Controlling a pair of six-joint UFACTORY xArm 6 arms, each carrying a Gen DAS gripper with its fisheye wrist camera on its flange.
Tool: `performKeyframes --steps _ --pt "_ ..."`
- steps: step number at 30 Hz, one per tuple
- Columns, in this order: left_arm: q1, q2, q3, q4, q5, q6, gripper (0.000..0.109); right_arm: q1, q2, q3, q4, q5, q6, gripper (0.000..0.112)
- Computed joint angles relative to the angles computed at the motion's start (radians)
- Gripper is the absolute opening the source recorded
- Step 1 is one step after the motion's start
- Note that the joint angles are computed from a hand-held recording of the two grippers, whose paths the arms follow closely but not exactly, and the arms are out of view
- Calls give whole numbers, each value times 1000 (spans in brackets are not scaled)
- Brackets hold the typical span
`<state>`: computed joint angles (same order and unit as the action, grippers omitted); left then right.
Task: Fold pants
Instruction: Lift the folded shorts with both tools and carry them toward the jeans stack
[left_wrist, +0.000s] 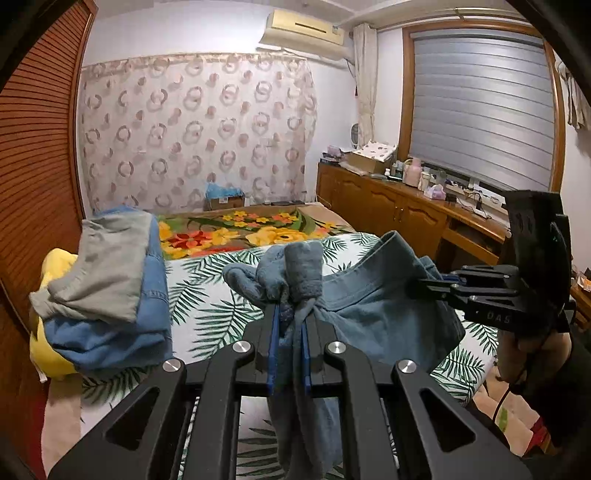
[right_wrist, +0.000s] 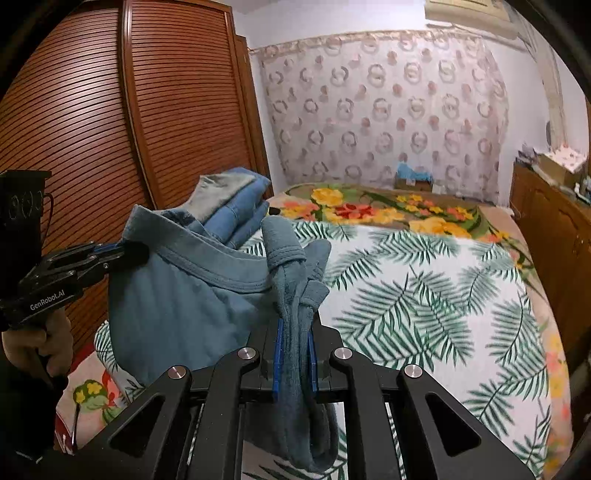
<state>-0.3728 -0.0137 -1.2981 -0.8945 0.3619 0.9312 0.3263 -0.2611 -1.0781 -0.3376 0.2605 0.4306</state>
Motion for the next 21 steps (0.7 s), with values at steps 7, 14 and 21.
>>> performKeyframes --steps 7,14,21 --pt "22 34 -47 19 -9 -27 11 7 57 -83 -9 9 -41 11" --pt "63 92 -127 26 0 -43 11 17 178 -233 30 29 -132 10" --pt "119 193 -266 20 18 -62 11 21 372 -502 127 88 -312 10"
